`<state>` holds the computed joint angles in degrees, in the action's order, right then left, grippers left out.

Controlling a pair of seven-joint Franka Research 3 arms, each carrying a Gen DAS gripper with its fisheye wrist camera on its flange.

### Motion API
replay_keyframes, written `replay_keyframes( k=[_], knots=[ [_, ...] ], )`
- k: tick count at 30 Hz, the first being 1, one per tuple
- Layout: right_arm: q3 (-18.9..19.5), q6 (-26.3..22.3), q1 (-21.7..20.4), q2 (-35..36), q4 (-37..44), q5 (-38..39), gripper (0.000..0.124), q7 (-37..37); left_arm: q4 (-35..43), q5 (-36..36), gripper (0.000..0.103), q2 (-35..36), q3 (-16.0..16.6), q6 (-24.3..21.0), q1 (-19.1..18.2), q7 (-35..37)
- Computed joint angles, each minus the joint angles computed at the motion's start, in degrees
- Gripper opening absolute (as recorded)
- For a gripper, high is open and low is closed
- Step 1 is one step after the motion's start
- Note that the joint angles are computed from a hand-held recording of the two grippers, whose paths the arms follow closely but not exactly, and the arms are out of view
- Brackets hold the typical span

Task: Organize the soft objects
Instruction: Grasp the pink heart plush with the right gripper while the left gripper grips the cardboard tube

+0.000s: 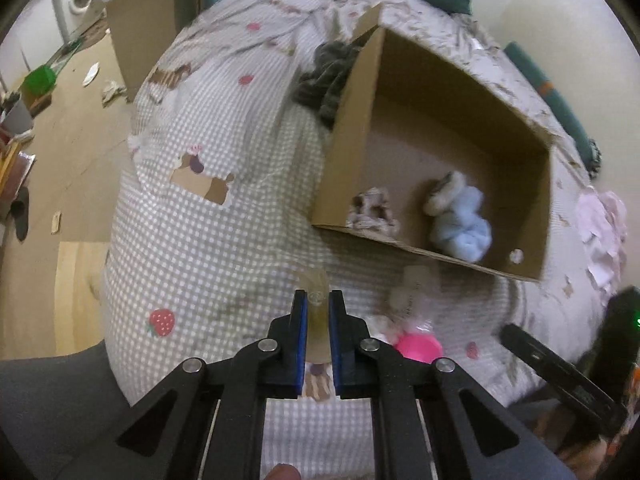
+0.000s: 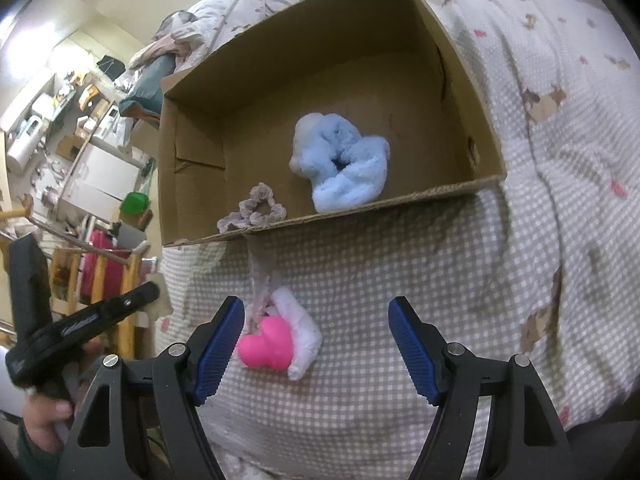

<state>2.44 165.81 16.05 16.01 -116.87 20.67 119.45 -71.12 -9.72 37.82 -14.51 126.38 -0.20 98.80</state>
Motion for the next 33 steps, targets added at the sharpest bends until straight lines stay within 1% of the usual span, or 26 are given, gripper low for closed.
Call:
replay_keyframes(
  k=[1,3,5,7,8,9,10,11,13,14,15,17,19,20,23,26,29,31,33],
  knots=[
    [1.66,0.30,-1.38,0.16,0.07,2.63,0.079,-2.09,-0.79,-0.38,0.009,-0.74,-0.43,0.48,0.63,0.79],
    [3.61,0.29,-2.85,0.55,0.53,6.29,0.079,-5.30,-2.92,-1.13,0.009,-2.54,-0.77,0.57,1.16,2.29],
    [6.86,0.38,-5.27,1.19,1.34,12.36,0.078,-11.28,-4.77,-1.77,0.009,-3.40,-0.72,0.90,1.62,3.16],
    [10.77,0.52,-8.16,2.03,2.37,20.93,0.068,-19.40,-4.90,-2.34,0.009,-2.98,-0.57,0.04,1.62,2.81],
    [13.51,-0.32,-10.45,2.75,3.40,26.89,0.057,-25.14,-4.74,-2.67,0.009,-2.59,-0.52,-0.43,1.65,2.51],
    [15.02,-1.41,-11.79,3.44,4.36,31.13,0.053,-29.19,-4.31,-3.25,0.009,-2.05,-0.59,-1.51,1.77,1.91],
    [15.42,-2.30,-12.08,4.03,5.14,33.40,0.053,-31.37,-4.40,-3.60,0.009,-1.88,-0.63,-1.83,1.80,1.62],
    [14.44,-2.98,-11.15,4.50,5.78,32.92,0.053,-31.05,-4.02,-3.74,0.009,-1.44,-0.61,-2.26,1.69,1.25],
    [9.11,-5.11,-6.62,5.80,7.62,25.28,0.053,-24.61,-2.72,-4.11,0.009,-0.32,-0.69,-3.60,1.57,0.59],
    [7.03,-6.46,-4.99,6.83,9.07,22.00,0.053,-22.44,-2.34,-4.06,0.009,0.00,-0.64,-3.78,1.49,0.44],
    [6.42,-7.48,-4.60,7.82,10.39,20.84,0.053,-22.11,-2.07,-3.72,0.009,0.22,-0.47,-3.59,1.21,0.19],
    [5.89,-9.21,-4.31,9.62,12.75,19.44,0.053,-21.83,-1.99,-2.88,0.009,0.41,-0.16,-2.66,0.74,-0.11],
    [6.38,-9.78,-4.57,10.81,14.17,19.65,0.053,-22.43,-1.77,-1.91,0.009,0.74,0.21,-2.03,0.31,-0.69],
    [6.56,-9.98,-4.67,11.07,14.36,19.61,0.053,-23.09,-1.37,-1.68,0.009,1.07,0.24,-2.32,0.32,-0.95],
    [5.17,-12.04,-3.01,12.78,17.05,15.42,0.053,-22.06,-0.57,-1.11,0.009,1.81,0.29,-3.12,0.27,-1.64],
    [5.40,-13.92,-2.86,13.94,18.59,14.13,0.053,-22.17,-0.67,-0.57,0.009,1.87,0.30,-2.56,0.17,-1.98],
    [2.85,-17.49,0.09,14.87,20.53,7.23,0.053,-19.46,-0.76,-0.02,0.009,1.93,0.31,-2.18,-0.02,-2.16],
    [2.30,-17.96,1.32,14.60,20.30,4.19,0.053,-19.00,-0.76,0.48,0.009,2.02,0.42,-2.06,-0.21,-2.32],
    [2.34,-18.96,1.66,14.66,20.67,2.56,0.053,-18.87,-0.86,0.95,0.009,1.99,0.54,-1.77,-0.32,-2.45]
  ],
)
